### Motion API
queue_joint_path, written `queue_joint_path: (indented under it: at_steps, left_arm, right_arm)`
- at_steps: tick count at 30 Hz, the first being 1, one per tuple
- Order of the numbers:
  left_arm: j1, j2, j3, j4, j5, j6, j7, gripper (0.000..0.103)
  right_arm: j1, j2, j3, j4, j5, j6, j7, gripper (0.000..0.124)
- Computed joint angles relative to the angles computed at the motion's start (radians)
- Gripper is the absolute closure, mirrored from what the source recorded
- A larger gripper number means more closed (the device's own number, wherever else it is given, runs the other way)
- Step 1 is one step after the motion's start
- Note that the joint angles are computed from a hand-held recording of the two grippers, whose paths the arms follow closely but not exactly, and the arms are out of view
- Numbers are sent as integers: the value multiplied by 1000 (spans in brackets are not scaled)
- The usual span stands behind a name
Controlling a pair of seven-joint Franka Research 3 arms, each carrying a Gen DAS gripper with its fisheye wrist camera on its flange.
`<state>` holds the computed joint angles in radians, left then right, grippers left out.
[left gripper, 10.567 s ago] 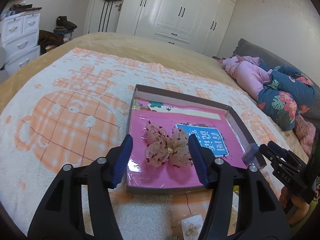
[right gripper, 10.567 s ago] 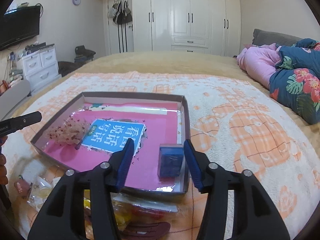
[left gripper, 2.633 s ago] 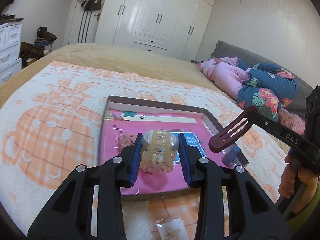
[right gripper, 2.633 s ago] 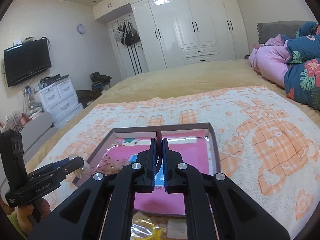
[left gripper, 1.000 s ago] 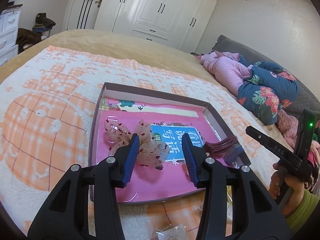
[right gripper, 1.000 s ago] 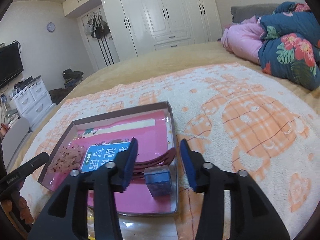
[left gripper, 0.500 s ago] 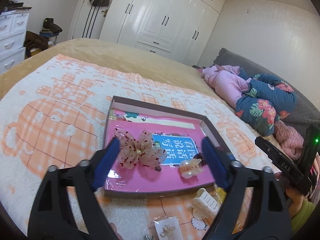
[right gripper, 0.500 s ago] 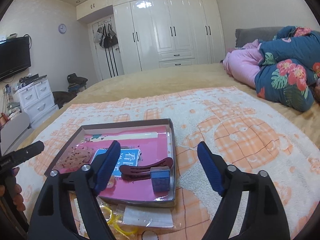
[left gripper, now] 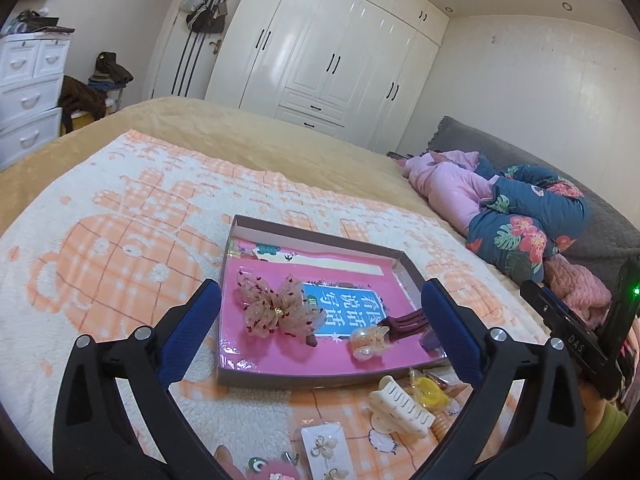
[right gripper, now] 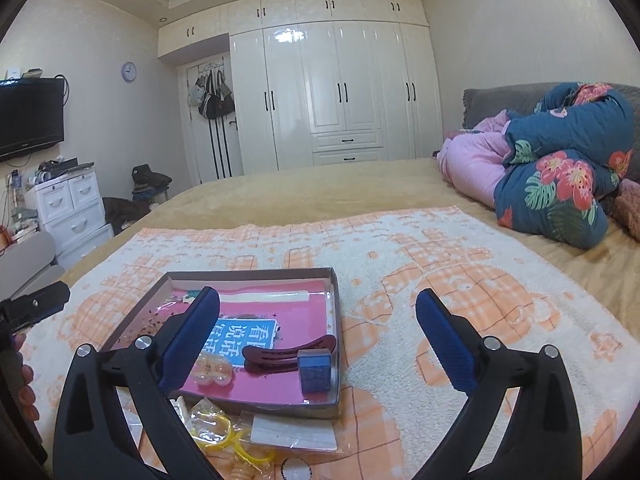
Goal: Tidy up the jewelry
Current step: 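Lift both open tools away from the pink-lined box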
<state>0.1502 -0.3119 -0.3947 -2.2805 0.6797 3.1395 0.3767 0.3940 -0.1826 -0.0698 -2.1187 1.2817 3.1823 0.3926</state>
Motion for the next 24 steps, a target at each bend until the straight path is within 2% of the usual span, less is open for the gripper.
queue_joint_path:
  at_steps: [5,10,17,24]
  left_arm:
    - [14,-37,-15,-19,4,3,-11,11]
    - [26,-74,-32,-41,-1,6,-12,11]
    - [47,-130,-64,-77,-19,16,-11,11]
    - [24,-153,-63,-106,-56,3,19,11]
  right_arm:
    - [33,-28,-15,8,143,11,-184,28]
    - [12,-62,21,-4,234,7,-302,28]
    - [-9,-120,46,-70,160,-28,-277,28]
    - [20,-162,15,-136,44,-33,-202,28]
